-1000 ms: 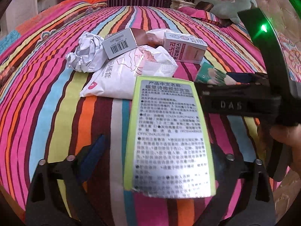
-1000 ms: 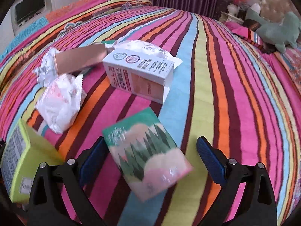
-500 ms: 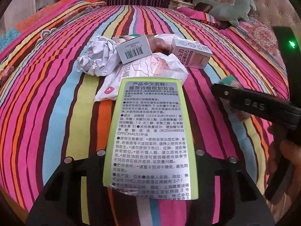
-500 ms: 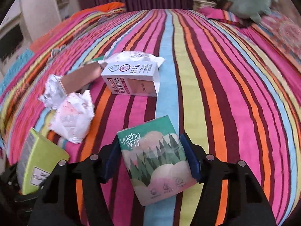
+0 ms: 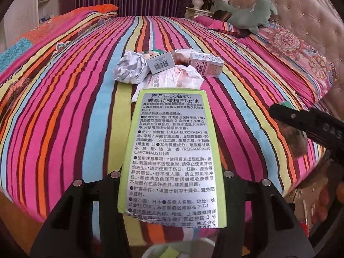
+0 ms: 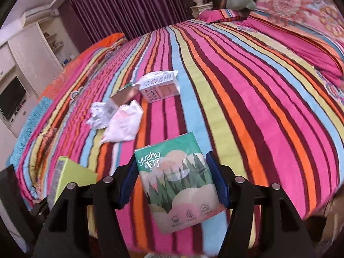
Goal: Collect trash
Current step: 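Grasp the second lime-green box with the left tool while the right tool grasps the green tissue pack, then carry both items over the wastebasket and open both tools to drop them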
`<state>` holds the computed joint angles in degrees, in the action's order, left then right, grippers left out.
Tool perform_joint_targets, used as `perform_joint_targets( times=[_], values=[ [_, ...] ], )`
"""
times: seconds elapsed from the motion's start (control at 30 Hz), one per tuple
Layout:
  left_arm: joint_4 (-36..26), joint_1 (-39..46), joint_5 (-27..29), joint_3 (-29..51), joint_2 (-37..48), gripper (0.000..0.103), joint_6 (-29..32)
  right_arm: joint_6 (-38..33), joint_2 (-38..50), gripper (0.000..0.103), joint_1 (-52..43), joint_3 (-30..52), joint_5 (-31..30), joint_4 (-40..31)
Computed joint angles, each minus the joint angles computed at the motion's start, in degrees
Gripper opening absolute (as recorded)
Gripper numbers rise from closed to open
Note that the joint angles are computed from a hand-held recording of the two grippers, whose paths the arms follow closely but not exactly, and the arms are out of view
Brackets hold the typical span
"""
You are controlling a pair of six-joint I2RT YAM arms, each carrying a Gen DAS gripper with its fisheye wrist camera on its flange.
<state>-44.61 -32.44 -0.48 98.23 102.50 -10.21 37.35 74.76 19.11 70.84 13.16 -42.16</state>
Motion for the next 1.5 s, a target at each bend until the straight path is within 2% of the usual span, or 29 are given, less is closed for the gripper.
perform_joint_targets(
  times=[0.3, 0.5, 0.97, 1.13, 1.37, 1.5],
  values=[
    [1.2, 0.9, 1.3, -16.0, -14.7, 0.048, 3.0, 15.0, -9.4, 0.059, 15.6, -8.1, 9.5, -3.3],
    [0.6, 0.0, 0.3, -25.7, -23.1, 0.048, 4.5, 22.8, -10.7, 0.059, 24.7, -9.3, 12.9, -7.0],
    [-5.0, -3.3, -1.4, -37.6, -37.0, 0.048, 4.0, 44.8, -10.6, 0.059, 42.7, -10.6, 17.8, -17.6],
    [-7.1, -3.9, -0.1, -38.7, -38.4, 0.048, 3.8, 49.9, -10.2, 0.059, 45.6, -13.6, 15.2, -17.2],
    [-9.1, -3.5, 4.8, -40.4, -34.4, 0.048, 3.5, 51.0, -10.9, 0.059, 42.8, -21.7, 6.7, -9.1],
    [-9.8, -3.9, 5.8, -41.2, -30.5, 0.048, 3.2, 52.0, -12.1, 0.059, 39.6, -27.2, 0.1, -3.9]
  ],
)
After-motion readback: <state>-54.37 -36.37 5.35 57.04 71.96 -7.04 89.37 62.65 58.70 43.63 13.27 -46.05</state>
